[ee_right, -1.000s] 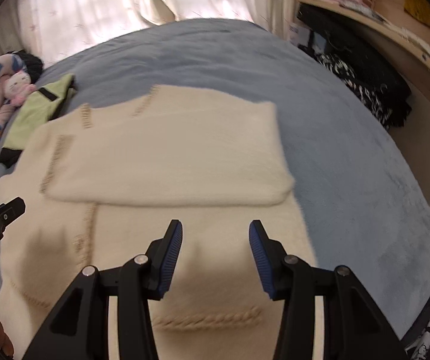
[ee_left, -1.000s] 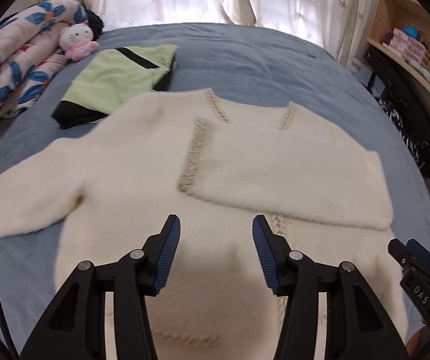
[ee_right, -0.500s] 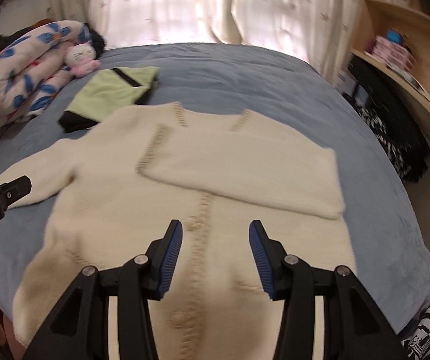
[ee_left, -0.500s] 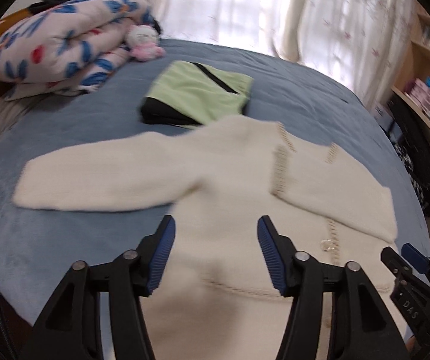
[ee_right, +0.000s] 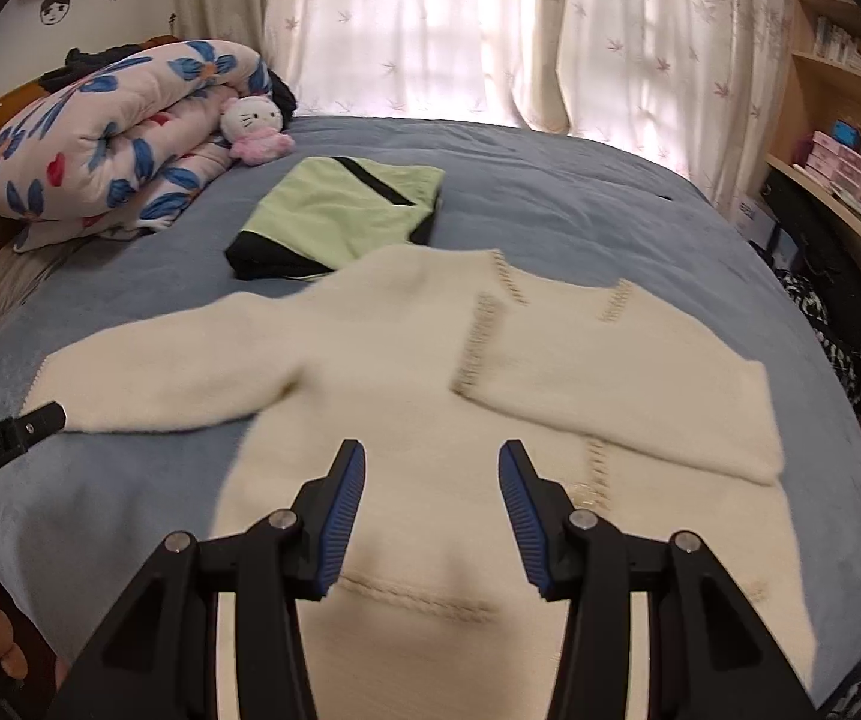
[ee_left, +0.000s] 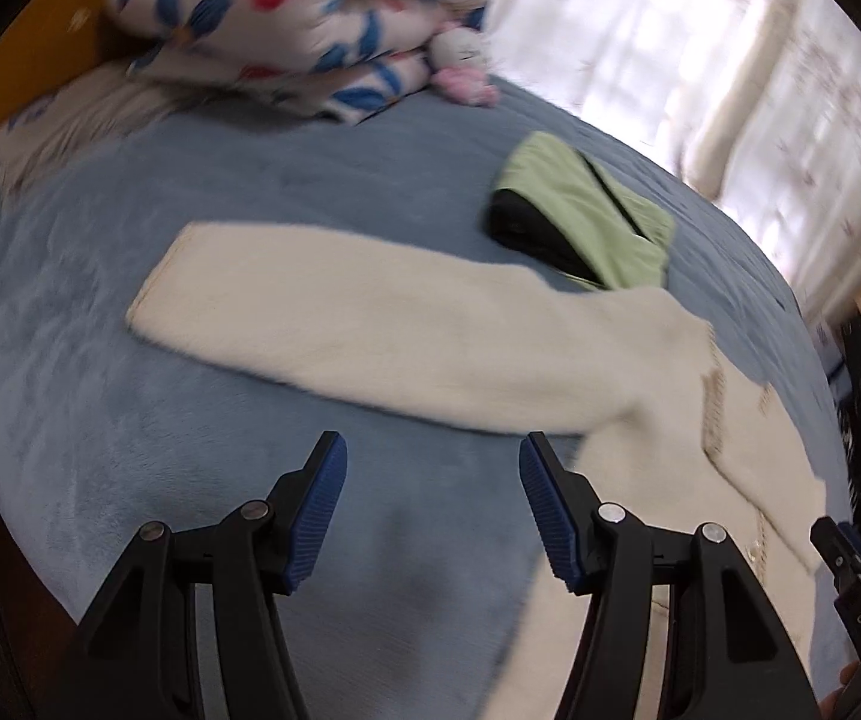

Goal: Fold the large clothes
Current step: 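Move the left tool to the cardigan sleeve cuff, then grasp the sleeve cuff with the left tool, fold it over the body, release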

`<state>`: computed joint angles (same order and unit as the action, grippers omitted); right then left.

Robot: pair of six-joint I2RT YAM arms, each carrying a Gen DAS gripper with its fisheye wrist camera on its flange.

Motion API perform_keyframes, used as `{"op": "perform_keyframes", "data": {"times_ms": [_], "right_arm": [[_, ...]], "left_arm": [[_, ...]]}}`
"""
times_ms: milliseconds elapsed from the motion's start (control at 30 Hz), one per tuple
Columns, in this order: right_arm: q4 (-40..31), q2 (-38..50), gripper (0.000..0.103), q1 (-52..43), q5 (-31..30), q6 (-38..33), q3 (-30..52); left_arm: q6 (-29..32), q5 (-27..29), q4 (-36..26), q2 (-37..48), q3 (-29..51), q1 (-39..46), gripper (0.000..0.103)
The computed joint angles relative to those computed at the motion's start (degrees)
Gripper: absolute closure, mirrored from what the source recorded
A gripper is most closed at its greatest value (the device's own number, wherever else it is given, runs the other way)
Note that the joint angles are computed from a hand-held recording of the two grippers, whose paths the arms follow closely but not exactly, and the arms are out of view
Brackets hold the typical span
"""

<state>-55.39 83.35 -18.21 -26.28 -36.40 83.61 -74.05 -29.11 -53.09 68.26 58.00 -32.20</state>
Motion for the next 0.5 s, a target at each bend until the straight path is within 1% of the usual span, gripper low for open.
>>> {"op": "perform_keyframes", "data": {"times_ms": [100, 167, 200, 233, 267, 333, 367, 433, 467, 500], "right_arm": [[2.96, -1.10, 0.056, 4.52, 2.81, 2.98, -2.84], [4.68, -1.35, 0.056, 7.97, 4.82, 4.83, -4.58], [5.34, -1.33, 0.056, 9.64, 5.73, 5.73, -5.25], [5.98, -1.34, 0.056, 11.25, 6.50, 6.57, -5.98], [6.62, -1.36, 0.056, 12.75, 7.20, 7.20, -6.72], [7.61, -1.32, 0.056, 15.23, 8.47, 8.08, -7.87], [8.08, -1.16, 0.056, 16.34, 8.96, 8.27, -8.33], [9.29, -0.89, 0.056, 18.61, 10.29, 8.65, -9.47], [9.68, -0.58, 0.056, 19.33, 10.70, 8.73, -9.77], [10.00, -0.06, 0.056, 20.04, 11.04, 8.84, -10.01]], "left_arm": [[3.77, 6.33, 8.68, -8.82, -11.19, 8.83, 0.045], [5.69, 10.41, 13.49, -12.65, -16.79, 14.78, 0.045], [6.79, 13.44, 16.34, -14.73, -20.06, 19.01, 0.045], [7.44, 15.24, 17.99, -15.91, -22.09, 21.56, 0.045], [8.62, 18.00, 20.64, -17.21, -25.07, 26.04, 0.045], [9.95, 21.24, 23.99, -18.03, -28.47, 31.46, 0.045], [10.73, 23.52, 26.79, -18.08, -30.59, 34.79, 0.045], [11.72, 27.61, 31.58, -16.76, -33.54, 40.01, 0.045], [12.21, 29.88, 35.25, -15.54, -35.23, 42.68, 0.046], [12.93, 31.59, 37.51, -14.46, -36.19, 44.91, 0.048]]}}
